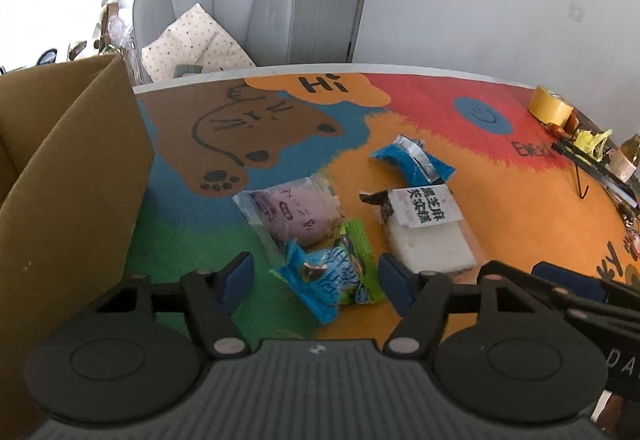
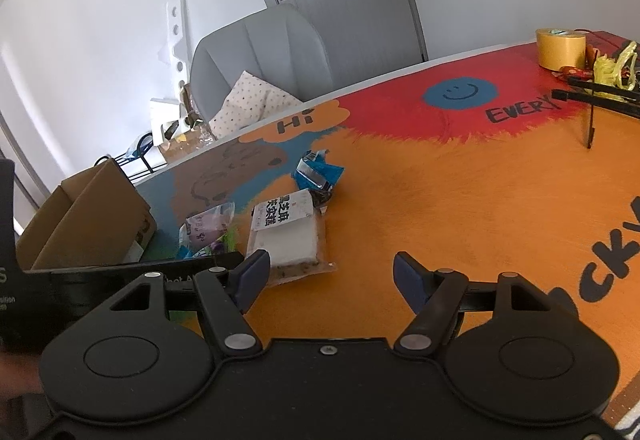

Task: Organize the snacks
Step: 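Grasp the blue-green packet with the left gripper while the right grasps the white cake packet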

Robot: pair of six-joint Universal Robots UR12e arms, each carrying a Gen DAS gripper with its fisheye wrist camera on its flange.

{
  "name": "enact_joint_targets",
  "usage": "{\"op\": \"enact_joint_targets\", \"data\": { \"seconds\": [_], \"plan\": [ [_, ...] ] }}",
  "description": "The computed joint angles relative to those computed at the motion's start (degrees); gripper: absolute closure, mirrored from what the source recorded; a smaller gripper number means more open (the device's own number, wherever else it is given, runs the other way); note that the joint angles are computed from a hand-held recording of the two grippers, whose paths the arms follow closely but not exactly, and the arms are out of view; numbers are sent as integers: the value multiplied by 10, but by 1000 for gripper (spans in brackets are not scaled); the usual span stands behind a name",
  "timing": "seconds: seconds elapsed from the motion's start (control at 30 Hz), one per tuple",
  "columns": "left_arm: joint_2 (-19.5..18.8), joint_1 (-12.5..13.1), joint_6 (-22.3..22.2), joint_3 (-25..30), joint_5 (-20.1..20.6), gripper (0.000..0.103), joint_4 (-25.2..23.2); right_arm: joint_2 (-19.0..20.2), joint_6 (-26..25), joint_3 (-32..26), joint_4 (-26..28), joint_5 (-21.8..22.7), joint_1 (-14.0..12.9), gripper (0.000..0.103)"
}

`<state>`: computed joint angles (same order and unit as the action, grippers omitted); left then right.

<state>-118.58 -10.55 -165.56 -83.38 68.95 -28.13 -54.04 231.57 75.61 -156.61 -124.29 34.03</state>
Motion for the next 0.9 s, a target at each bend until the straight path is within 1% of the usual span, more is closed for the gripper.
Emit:
{"op": "enact_joint_targets", "data": {
  "seconds": [0.03,0.07,0.13,0.17,0.47,0.63,0.77,0.83,0.87,0.9],
  "plan": [
    [0,0,0,0,1,53,2,1,-1,-2,0,2,0,33],
    [-1,1,-2,0,-2,68,2,2,-2,-3,0,3,-1,33],
    [-1,4,-7,5,-9,71,-11,6,-4,-7,-2,7,-1,33],
    [0,5,-8,7,-10,71,-15,7,-6,-9,-2,9,-2,33],
    [6,15,-8,2,-20,72,11,26,-24,-40,6,21,-5,33],
    [5,18,-15,2,-14,72,19,38,-40,-63,27,11,-3,31],
    [5,21,-18,1,-19,72,26,43,-35,-72,48,6,-4,30],
    [5,21,-18,0,-18,72,28,45,-41,-75,52,5,-3,34],
    [5,21,-18,0,-19,72,25,48,-52,-81,65,-7,-1,43],
    [6,21,-19,0,-21,72,23,48,-58,-84,75,-12,1,45]
  ]
}}
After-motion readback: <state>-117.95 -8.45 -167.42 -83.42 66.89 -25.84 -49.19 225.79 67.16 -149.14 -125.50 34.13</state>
